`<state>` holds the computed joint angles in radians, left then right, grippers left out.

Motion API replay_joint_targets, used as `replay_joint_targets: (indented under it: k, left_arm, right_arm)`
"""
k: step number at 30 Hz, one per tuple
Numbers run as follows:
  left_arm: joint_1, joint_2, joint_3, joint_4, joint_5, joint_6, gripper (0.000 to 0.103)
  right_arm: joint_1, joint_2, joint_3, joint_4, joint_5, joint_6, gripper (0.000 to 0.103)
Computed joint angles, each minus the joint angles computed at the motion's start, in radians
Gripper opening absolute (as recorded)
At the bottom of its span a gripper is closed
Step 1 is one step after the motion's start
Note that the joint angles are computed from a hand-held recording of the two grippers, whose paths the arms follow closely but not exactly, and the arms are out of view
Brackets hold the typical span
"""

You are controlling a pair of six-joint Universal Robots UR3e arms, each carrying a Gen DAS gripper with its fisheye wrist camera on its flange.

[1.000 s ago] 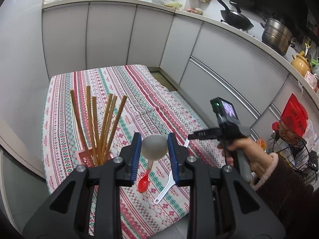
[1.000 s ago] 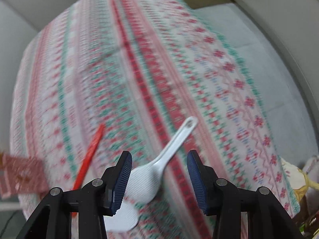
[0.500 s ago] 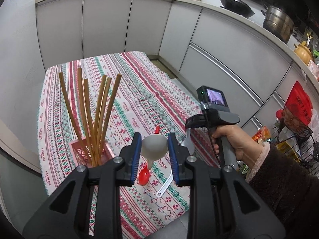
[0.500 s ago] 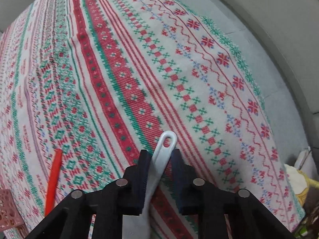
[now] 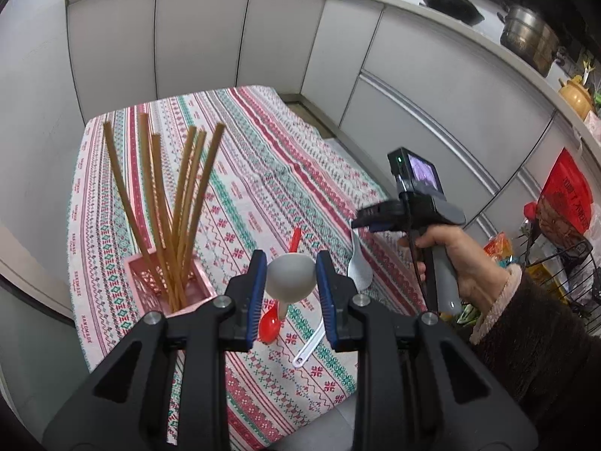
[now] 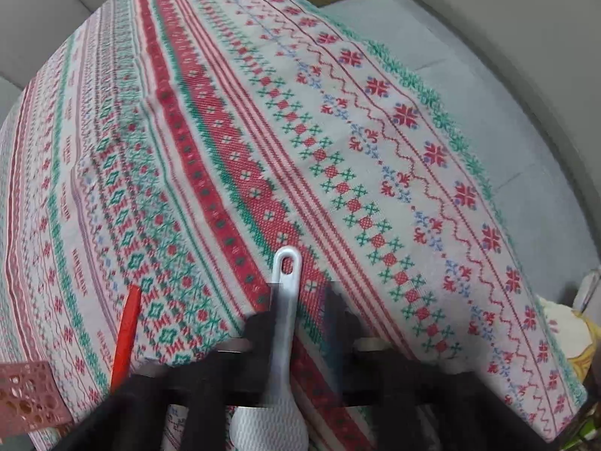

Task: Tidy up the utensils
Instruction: 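Carry the white spoon and rice paddle to the pink basket and open both tools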

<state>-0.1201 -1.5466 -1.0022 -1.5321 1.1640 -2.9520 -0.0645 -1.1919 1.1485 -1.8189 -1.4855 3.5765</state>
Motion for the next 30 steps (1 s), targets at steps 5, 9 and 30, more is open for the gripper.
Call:
replay_joint_targets:
  k: [5,9,30]
  left_arm:
    - [-0.06,-0.053,0.031,-0.031,0.069,-0.003,0.029]
    - [-0.081,-0.091,0.068,-0.08,0.083,-0.004,0.029]
    - [0.027,0.016,0.07,-0.063,-0.024,0.012,0.029]
  right_arm:
    - [0.135,0.164,-0.22,0.08,-0.181,-0.094,0.028]
    - [0.143,0.166,-0.217,0.064,-0.177,-0.096,0.015]
    - [0.203,-0.256,0.0,-0.267,-0.06,-0.129,0.015]
